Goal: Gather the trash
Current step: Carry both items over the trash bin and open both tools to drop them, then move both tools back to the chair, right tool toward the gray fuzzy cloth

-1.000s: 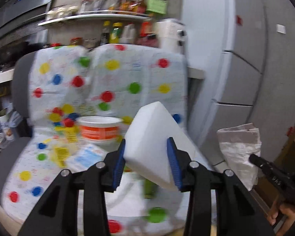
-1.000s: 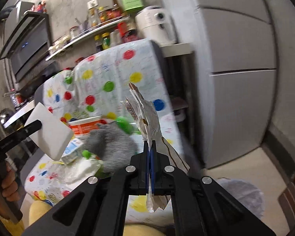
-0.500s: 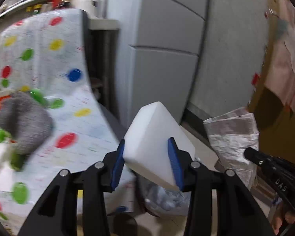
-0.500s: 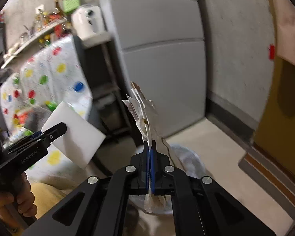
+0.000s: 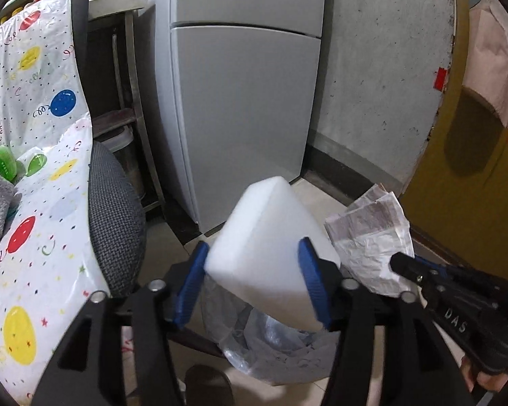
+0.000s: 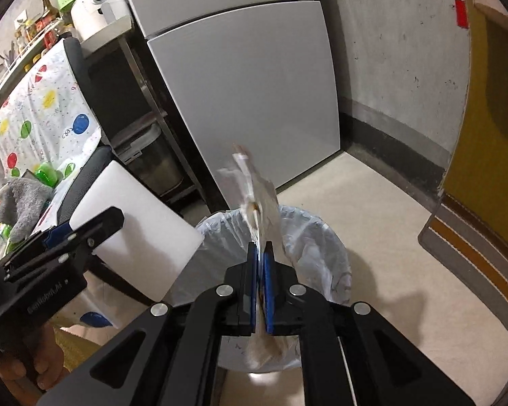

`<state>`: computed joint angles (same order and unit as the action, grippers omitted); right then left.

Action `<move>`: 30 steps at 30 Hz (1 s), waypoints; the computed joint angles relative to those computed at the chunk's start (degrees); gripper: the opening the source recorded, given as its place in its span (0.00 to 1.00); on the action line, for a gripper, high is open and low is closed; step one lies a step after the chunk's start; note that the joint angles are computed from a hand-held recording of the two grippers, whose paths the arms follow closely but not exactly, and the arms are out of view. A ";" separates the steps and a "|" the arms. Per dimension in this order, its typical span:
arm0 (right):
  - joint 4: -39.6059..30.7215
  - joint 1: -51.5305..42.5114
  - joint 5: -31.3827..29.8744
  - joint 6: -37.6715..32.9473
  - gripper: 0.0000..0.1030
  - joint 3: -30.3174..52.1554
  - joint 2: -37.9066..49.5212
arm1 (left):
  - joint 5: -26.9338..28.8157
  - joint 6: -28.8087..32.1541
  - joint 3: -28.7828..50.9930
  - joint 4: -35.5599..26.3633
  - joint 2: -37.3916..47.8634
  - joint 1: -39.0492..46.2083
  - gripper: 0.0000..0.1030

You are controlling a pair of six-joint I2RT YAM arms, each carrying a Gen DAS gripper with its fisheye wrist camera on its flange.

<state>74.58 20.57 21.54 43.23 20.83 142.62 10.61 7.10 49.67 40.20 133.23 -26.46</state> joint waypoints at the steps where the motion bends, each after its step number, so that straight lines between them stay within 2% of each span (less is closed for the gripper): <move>1: -0.78 -0.05 0.46 -0.14 0.07 0.25 -0.42 | 0.11 0.05 -0.03 0.13 0.06 0.17 0.65; 3: -2.63 -0.36 1.01 -0.78 0.08 0.81 -1.29 | -0.06 -0.25 0.11 0.94 0.39 0.31 0.74; 4: -2.88 -0.66 0.76 -1.08 0.13 0.90 -1.50 | -0.20 -0.46 0.44 1.14 0.58 0.05 0.76; 5: -2.69 -0.93 0.43 -1.26 0.25 0.73 -1.61 | -0.37 -0.50 0.64 1.20 0.61 -0.02 0.76; 6: -3.20 -0.85 0.85 -1.12 0.31 0.64 -2.09 | -0.23 -0.69 1.00 0.72 0.56 0.08 0.76; 7: -2.88 -0.79 1.44 -1.14 0.42 0.35 -2.24 | 0.10 -1.13 1.15 0.55 0.43 0.35 0.76; 8: -2.51 -0.56 2.03 -1.24 0.44 0.04 -2.54 | 0.07 -1.63 1.29 0.40 0.28 0.61 0.76; 12: -6.89 -0.22 3.20 -1.48 0.44 -0.75 -6.99 | 1.21 -3.20 0.92 -0.90 -1.79 2.52 0.76; 15: -9.22 2.55 6.26 0.33 0.44 -3.18 -12.18 | 2.86 -3.58 -1.22 -1.15 -4.91 4.96 0.76; 18: -16.22 8.49 12.03 2.56 0.44 -5.61 -22.18 | 4.36 -2.34 -4.64 -1.49 -9.45 7.95 0.76; 20: -24.97 14.17 17.31 4.15 0.44 -5.89 -31.55 | 6.72 -1.87 -7.14 -2.29 -13.26 10.85 0.76; 22: -29.52 18.63 20.54 4.22 0.44 -5.61 -38.12 | 7.76 -0.72 -9.62 -2.85 -17.30 13.80 0.76; 26: -37.56 25.21 24.36 2.46 0.44 -0.34 -44.64 | 10.22 4.42 -14.00 -5.74 -25.52 22.77 0.76; 28: -39.49 27.10 24.49 0.55 0.44 3.70 -44.26 | 11.80 6.48 -14.21 -9.25 -28.23 27.41 0.76; 30: -40.51 28.55 22.07 -2.21 0.44 9.33 -41.78 | 14.06 8.88 -13.83 -12.65 -30.28 33.50 0.76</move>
